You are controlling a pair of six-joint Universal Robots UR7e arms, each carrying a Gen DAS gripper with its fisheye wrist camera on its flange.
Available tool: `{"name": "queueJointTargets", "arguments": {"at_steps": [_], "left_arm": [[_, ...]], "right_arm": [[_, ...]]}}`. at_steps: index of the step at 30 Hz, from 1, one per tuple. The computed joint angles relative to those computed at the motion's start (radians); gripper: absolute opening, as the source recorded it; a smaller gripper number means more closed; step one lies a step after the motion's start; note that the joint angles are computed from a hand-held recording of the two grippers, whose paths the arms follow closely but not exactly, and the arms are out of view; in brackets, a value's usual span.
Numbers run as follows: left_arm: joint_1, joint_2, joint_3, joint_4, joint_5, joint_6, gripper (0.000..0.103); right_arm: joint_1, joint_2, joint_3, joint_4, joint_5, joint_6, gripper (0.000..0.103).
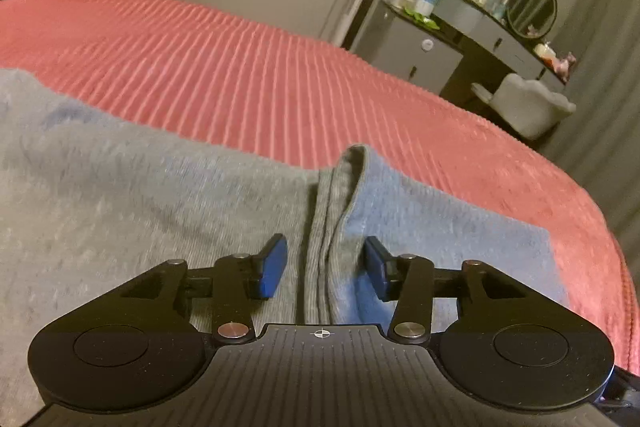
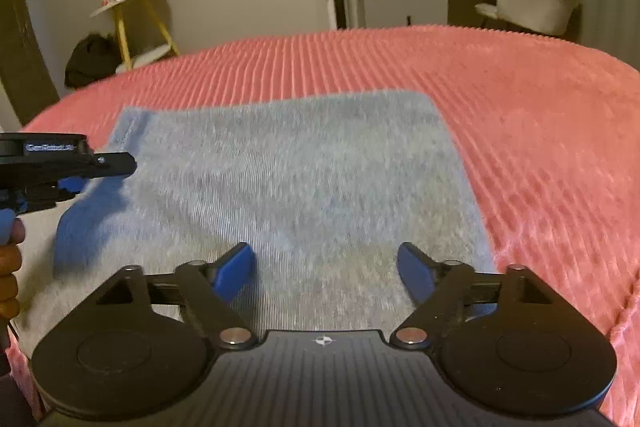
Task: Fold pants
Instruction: 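Open the left gripper and release the fold edge onto the sweatpants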
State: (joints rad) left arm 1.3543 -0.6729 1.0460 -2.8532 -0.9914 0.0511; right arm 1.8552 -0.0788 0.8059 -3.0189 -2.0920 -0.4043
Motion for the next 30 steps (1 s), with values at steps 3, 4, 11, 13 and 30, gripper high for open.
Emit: {"name": "queueJointTargets", "arguments": {"at_steps": [3, 4, 11, 13, 30], "left_arm": [[-0.005, -0.029, 0.043, -0.058, 0.002, -0.049, 0.058], [-0.007, -0.042, 0.070, -0.108, 0.015, -0.056, 0.061], [0.032, -0.170, 0.227, -0.153, -0.072, -0.324, 0.071], [0.038, -0.193, 0.260, -0.126, -0.118, -0.369, 0.072], [-0.037, -0.161, 0.308, -0.024, 0.026, -0.180, 0.082]], "right_arm": [[0.004, 0.028, -0.029, -0.008, -0.018, -0.053, 0.094], [0.004, 0.035, -0.033, -0.020, -0.021, -0.061, 0.095], [0.011, 0.032, -0.021, -0.036, -0.036, -0.049, 0.099], [0.013, 0.003, 0.020, -0.030, -0.031, -0.016, 0.098], [-0.095, -0.388, 0.517, -0.019, 0.351, 0.657, 0.075]]}}
